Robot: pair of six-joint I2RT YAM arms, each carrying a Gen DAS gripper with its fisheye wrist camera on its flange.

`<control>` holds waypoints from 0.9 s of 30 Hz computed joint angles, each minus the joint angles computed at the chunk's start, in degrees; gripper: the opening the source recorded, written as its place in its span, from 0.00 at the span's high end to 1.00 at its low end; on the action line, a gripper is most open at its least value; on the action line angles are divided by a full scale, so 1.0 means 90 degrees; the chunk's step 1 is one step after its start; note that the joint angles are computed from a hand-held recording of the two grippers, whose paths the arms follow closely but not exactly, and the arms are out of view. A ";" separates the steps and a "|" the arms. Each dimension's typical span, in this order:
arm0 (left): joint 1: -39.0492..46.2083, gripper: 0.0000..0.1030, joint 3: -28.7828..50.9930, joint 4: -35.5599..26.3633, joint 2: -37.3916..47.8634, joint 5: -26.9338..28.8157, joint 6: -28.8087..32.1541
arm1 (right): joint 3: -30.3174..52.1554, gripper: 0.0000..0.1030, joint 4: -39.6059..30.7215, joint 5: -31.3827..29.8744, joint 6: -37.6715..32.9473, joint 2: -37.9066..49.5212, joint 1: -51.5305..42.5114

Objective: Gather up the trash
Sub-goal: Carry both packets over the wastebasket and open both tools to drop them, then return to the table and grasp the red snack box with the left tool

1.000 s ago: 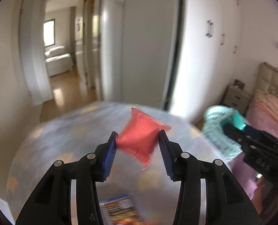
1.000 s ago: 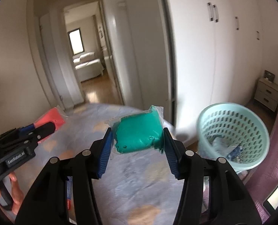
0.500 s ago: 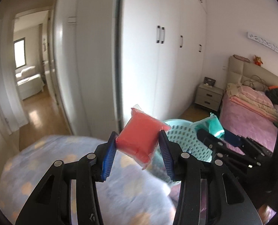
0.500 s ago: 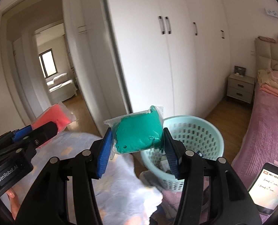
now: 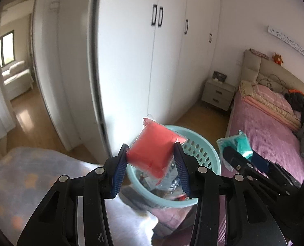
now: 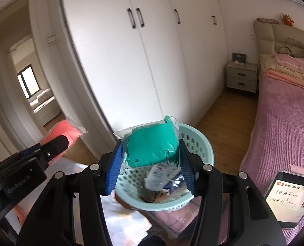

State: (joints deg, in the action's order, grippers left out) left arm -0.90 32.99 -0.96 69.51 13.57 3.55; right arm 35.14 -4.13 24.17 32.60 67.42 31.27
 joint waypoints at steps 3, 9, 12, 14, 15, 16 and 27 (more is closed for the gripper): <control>-0.0257 0.58 0.0236 0.0274 0.0769 -0.0221 -0.0130 | -0.0052 0.52 0.0204 -0.0179 -0.0015 0.0274 -0.0280; -0.0552 0.58 0.0741 0.0578 0.2035 -0.0480 -0.0636 | 0.0082 0.52 0.0674 -0.0616 -0.0008 0.1167 -0.0819; -0.0519 0.58 0.0989 0.0730 0.2658 -0.0429 -0.0657 | 0.0272 0.52 0.0752 -0.0771 -0.0053 0.1573 -0.1007; -0.0457 0.58 0.1132 0.0761 0.2970 -0.0266 -0.0692 | 0.0347 0.52 0.0807 -0.0807 -0.0070 0.1773 -0.1088; -0.0441 0.57 0.1190 0.0759 0.3107 -0.0169 -0.0644 | 0.0402 0.52 0.0837 -0.0858 -0.0079 0.1896 -0.1149; -0.0450 0.57 0.1250 0.0712 0.3209 -0.0128 -0.0570 | 0.0446 0.52 0.0814 -0.0833 -0.0029 0.1954 -0.1107; 0.0042 0.44 0.0995 0.0432 0.2624 0.0249 -0.0546 | 0.1158 0.45 0.0548 -0.1450 0.0043 0.2799 -0.1365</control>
